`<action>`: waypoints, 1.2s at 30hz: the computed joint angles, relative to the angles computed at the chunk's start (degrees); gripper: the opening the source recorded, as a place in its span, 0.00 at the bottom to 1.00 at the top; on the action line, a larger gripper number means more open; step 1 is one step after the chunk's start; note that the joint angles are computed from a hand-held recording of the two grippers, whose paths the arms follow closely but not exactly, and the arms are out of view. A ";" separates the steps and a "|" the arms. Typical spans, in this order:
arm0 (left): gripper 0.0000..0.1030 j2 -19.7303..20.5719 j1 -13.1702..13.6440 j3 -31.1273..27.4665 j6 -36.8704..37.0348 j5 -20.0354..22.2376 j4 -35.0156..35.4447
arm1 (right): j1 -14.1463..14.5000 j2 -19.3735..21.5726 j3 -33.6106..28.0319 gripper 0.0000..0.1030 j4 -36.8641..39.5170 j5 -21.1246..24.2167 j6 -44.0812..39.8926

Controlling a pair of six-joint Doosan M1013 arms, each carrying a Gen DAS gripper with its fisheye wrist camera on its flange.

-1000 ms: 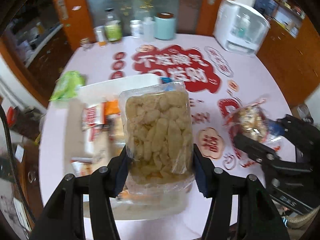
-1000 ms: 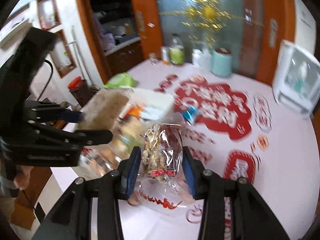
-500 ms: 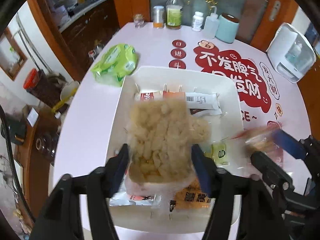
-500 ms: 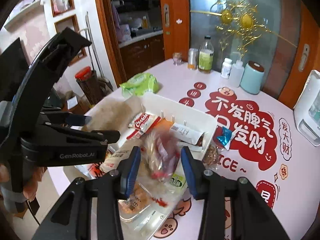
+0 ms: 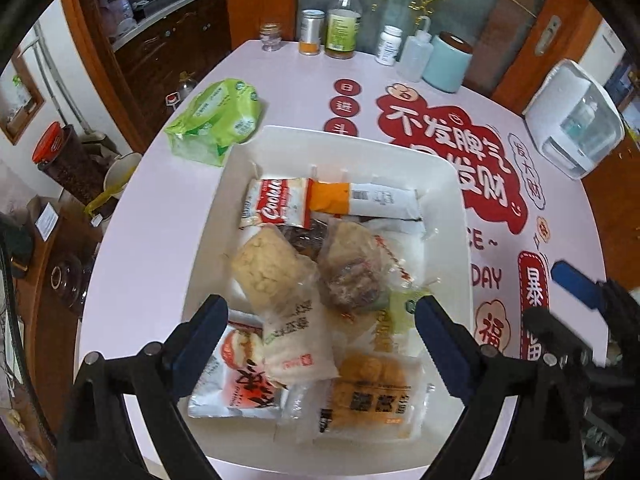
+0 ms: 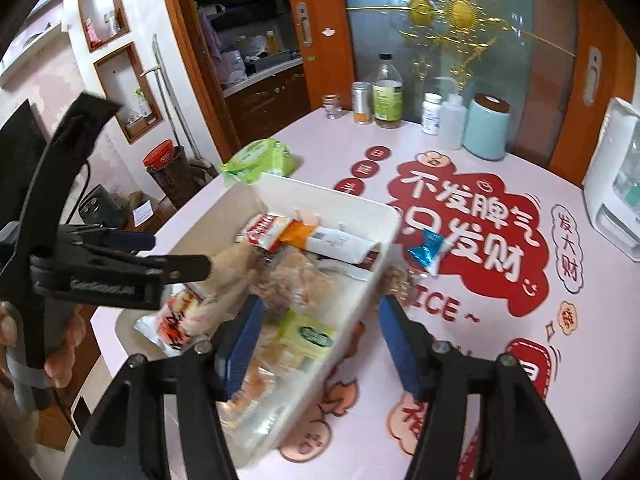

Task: Organize snacks
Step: 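Withdraw both tools from the tray toward the blue packet and nut bag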

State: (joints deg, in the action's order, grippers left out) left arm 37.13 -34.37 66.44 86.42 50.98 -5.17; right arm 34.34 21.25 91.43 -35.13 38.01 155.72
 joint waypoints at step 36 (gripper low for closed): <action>0.91 24.13 -7.97 -44.31 5.32 21.00 5.69 | -13.50 6.72 4.40 0.58 36.16 -15.70 -26.28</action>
State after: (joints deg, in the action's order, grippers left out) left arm 61.26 -42.34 22.13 91.75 71.98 0.52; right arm 20.84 27.97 95.83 1.03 22.31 129.44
